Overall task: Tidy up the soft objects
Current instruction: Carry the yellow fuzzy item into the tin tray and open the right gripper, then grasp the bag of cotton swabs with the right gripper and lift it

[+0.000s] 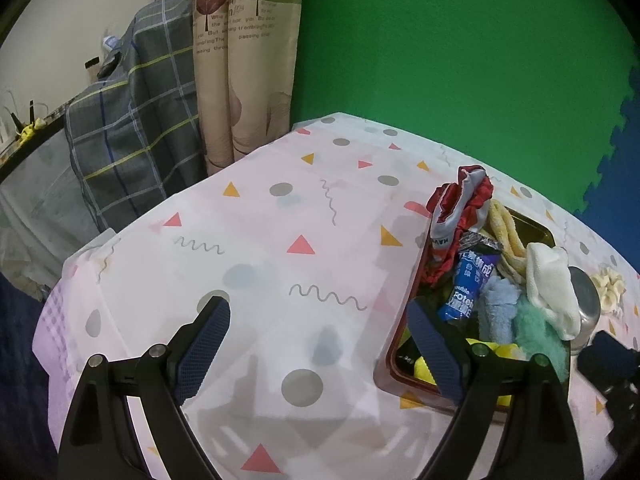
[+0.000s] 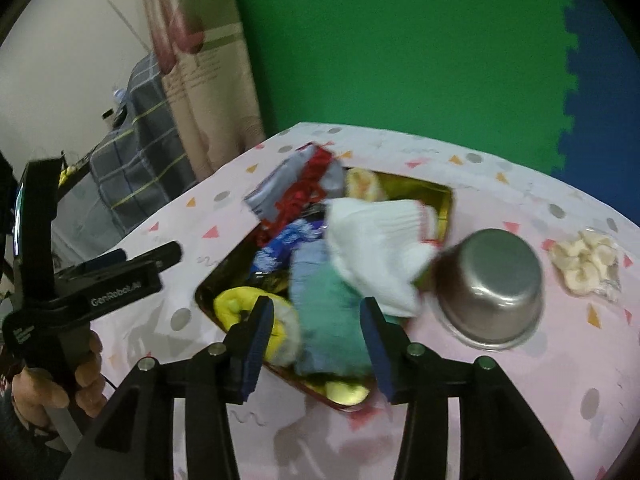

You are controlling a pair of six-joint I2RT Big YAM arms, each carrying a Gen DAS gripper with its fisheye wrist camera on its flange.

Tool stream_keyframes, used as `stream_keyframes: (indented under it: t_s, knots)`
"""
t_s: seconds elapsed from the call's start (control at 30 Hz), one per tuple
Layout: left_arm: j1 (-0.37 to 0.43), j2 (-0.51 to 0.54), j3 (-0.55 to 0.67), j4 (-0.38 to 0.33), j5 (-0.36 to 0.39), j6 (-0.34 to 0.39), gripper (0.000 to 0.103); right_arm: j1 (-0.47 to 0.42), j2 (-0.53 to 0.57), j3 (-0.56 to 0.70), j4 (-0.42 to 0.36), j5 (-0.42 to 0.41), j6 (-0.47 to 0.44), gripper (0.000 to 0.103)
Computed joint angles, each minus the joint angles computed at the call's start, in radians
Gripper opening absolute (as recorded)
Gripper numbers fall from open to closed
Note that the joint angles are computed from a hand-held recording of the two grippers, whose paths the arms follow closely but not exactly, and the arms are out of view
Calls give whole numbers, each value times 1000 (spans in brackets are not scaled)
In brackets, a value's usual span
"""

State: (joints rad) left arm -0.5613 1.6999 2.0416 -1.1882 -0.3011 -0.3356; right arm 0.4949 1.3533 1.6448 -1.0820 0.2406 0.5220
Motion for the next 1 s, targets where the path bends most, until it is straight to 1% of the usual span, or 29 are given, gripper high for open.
stream_keyframes:
  t_s: [0.17, 0.27, 0.37, 0.43, 0.53, 0.6, 0.73, 0.77, 0.9, 1.0]
  knots:
    - [-9, 0, -3, 5, -11, 13, 88, -59, -94, -86, -22, 37, 24, 46]
    - [-16, -3, -8, 13, -22, 26, 88, -114, -156, -142, -48, 72, 25, 46]
    - [-22, -8, -15, 29, -28, 35, 88, -190, -218, -197, -67, 97, 24, 46]
    - [-24, -7, -17, 33, -28, 40, 89, -259, -246, -225, -85, 116, 10, 46]
    - [-30, -5, -15, 33, -26, 52, 89, -360, -273, -260, -83, 102, -15, 46]
    - [-36, -9, -25, 49, -26, 68, 89, -418, -275, -271, -85, 96, -29, 46]
    - [-47, -16, -41, 80, -8, 119, 89, -522, -254, -289, -45, 65, -67, 46]
    - [-50, -18, -44, 88, -3, 130, 89, -550, -242, -290, -34, 43, -71, 46]
    - [-58, -41, -79, 153, -7, 166, 90, -611, -193, -284, -11, 2, -87, 46]
    - [-59, -57, -99, 194, -7, 169, 91, -649, -144, -266, 13, -46, -92, 46]
